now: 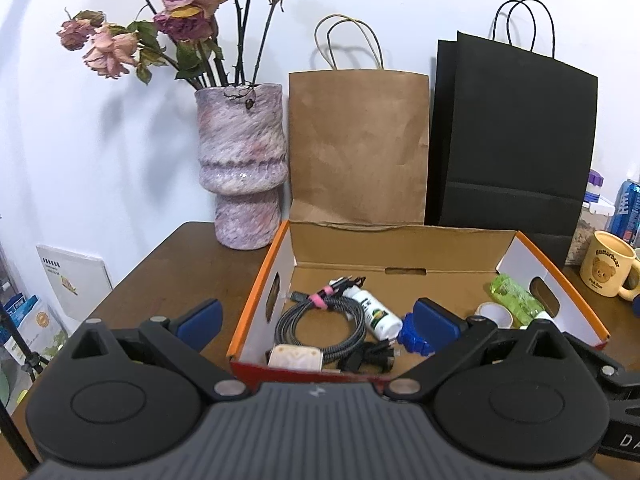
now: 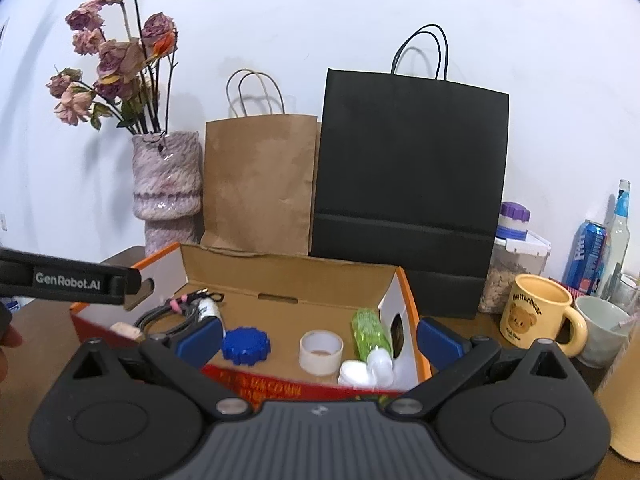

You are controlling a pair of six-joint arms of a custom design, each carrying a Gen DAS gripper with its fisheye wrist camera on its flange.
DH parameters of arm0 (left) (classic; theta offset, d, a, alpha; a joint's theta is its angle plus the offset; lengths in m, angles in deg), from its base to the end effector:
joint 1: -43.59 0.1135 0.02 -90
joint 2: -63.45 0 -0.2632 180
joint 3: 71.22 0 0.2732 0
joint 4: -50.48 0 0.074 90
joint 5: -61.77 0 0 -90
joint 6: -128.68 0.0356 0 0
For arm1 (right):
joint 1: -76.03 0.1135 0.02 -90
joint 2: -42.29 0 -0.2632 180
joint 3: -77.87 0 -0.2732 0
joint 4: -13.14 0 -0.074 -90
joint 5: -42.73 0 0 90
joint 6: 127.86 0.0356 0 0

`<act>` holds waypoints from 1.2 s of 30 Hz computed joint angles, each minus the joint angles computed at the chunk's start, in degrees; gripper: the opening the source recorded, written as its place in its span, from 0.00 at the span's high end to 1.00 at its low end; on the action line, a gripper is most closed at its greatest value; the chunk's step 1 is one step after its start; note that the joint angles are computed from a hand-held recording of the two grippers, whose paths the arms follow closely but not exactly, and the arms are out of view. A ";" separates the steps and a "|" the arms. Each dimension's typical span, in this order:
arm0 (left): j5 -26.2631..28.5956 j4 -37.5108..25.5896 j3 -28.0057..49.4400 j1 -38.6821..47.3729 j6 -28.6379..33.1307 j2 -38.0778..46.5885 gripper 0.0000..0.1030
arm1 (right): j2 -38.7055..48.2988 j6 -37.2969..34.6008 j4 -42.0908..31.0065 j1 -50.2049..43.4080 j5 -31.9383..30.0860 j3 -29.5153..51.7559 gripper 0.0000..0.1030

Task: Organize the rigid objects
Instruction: 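Withdraw both tools from the box back over the table, then close the right tool on the clear plastic box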

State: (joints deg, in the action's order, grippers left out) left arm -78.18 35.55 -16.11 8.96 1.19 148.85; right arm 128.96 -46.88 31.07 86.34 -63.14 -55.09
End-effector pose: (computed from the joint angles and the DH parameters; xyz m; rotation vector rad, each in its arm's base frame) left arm 0.2649 -0.1498 0.1693 -0.4377 2.0088 0.2706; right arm 0.3089 0.0661 0.1620 -0.5056 1.8781 0.2847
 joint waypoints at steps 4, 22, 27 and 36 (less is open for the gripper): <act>-1.12 -2.85 -1.24 -1.95 -2.79 -1.79 0.00 | -2.63 -0.44 -0.72 -0.13 -0.13 -2.66 0.00; -6.46 -15.58 -5.29 -12.83 -14.74 -8.36 0.00 | -16.61 -0.36 -6.50 -0.68 -1.19 -13.73 0.00; -6.93 -20.25 -5.44 -16.44 -20.21 -7.77 0.00 | -20.33 -0.65 -8.74 -1.17 -1.84 -16.09 0.00; -4.70 -23.64 -7.53 -19.96 -26.03 -7.41 0.00 | -24.48 -2.18 -11.07 -1.67 -2.11 -19.87 0.00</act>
